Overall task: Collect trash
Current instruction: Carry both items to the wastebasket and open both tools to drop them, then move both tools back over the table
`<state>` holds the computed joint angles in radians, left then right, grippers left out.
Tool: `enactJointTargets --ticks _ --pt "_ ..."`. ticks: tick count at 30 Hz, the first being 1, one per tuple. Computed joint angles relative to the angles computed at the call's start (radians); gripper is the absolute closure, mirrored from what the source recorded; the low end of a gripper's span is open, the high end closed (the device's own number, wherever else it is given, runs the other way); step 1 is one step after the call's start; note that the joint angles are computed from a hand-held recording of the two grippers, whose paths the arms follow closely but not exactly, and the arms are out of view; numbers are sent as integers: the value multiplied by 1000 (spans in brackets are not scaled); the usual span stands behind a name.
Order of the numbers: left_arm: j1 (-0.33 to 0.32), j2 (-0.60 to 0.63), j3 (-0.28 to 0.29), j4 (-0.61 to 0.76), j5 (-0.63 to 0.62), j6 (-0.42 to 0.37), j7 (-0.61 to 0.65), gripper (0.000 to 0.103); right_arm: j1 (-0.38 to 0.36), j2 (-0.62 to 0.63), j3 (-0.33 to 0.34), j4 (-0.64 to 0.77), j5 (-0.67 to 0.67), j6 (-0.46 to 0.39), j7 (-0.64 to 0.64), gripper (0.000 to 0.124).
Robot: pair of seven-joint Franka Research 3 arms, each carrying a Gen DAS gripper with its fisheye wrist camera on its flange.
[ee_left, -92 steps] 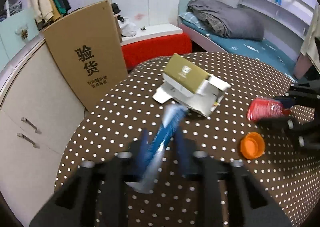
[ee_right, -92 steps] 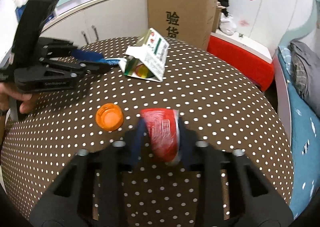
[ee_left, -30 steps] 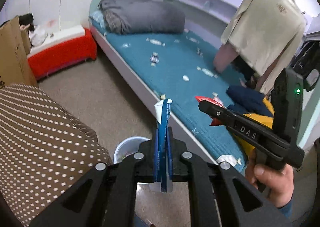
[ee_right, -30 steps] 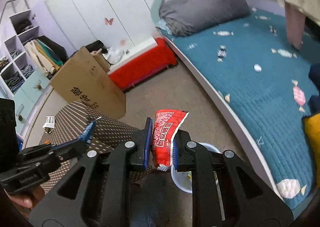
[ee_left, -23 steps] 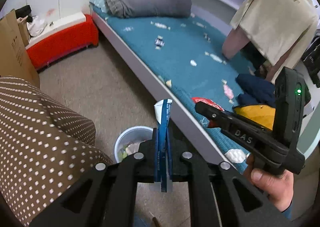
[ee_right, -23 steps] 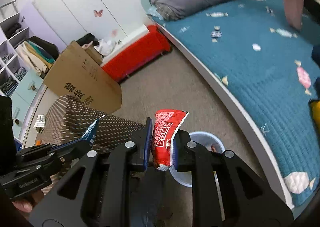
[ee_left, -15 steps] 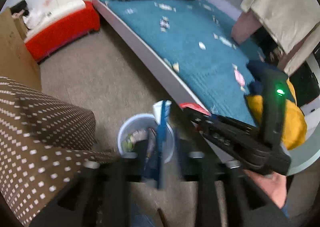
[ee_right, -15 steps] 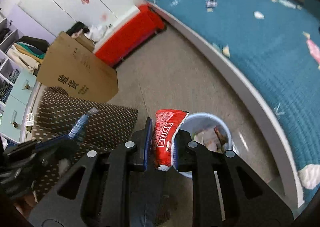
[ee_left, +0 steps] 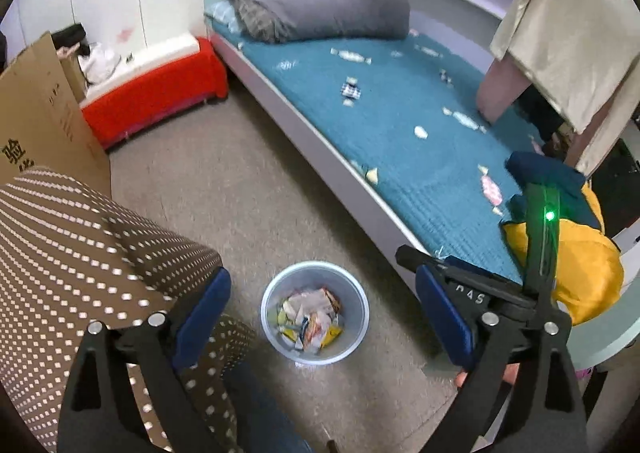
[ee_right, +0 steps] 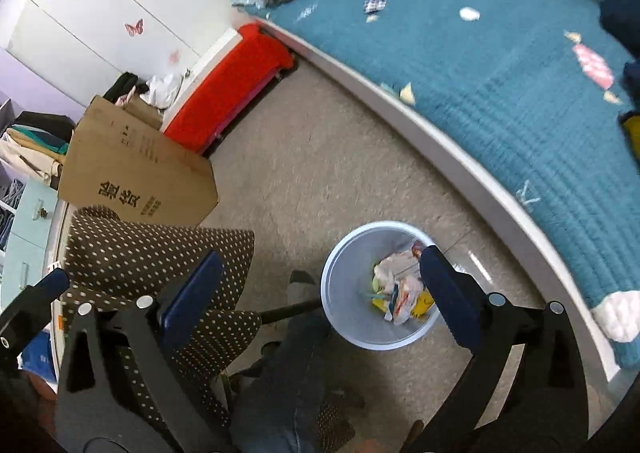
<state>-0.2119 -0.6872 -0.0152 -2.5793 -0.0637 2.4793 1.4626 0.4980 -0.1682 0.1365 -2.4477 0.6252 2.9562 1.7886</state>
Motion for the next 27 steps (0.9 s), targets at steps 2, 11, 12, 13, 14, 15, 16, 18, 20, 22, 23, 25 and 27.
enactJointTargets --ticks 2,11,12,13,14,15,16,18,20,22,23,25,27 --pt "-3 -41 8 -9 -4 6 10 11 -21 -20 19 -3 -56 3 46 27" --pt "13 -217 37 -42 32 -3 24 10 -103 -121 124 40 -337 -50 287 27" --pt "20 -244 45 -47 39 -6 30 10 -109 -127 137 52 -368 -56 314 27" --pt "28 -265 50 -53 46 -7 34 10 -108 -134 146 65 -394 -59 331 27" --pt "34 -287 55 -60 53 -9 39 10 -102 -139 145 77 -411 -61 334 27" --pt "43 -311 64 -68 61 -11 47 9 -109 -145 162 95 -443 -66 354 27" --pt "53 -334 73 -75 70 -14 55 9 -110 -145 170 109 -466 -72 367 27" --pt "76 -379 92 -88 85 -22 71 8 -111 -144 192 152 -513 -90 398 27" --pt "100 -418 119 -97 97 -34 90 8 -110 -134 211 191 -559 -98 428 27" --pt "134 -448 137 -107 114 -39 109 8 -108 -119 232 235 -610 -104 455 27" --pt "157 -469 152 -114 127 -41 122 8 -105 -107 241 259 -633 -107 468 27" --pt "190 -493 180 -119 138 -49 145 8 -92 -79 255 306 -680 -111 490 27" --pt "220 -508 207 -123 144 -54 167 8 -78 -42 270 360 -738 -119 514 27"
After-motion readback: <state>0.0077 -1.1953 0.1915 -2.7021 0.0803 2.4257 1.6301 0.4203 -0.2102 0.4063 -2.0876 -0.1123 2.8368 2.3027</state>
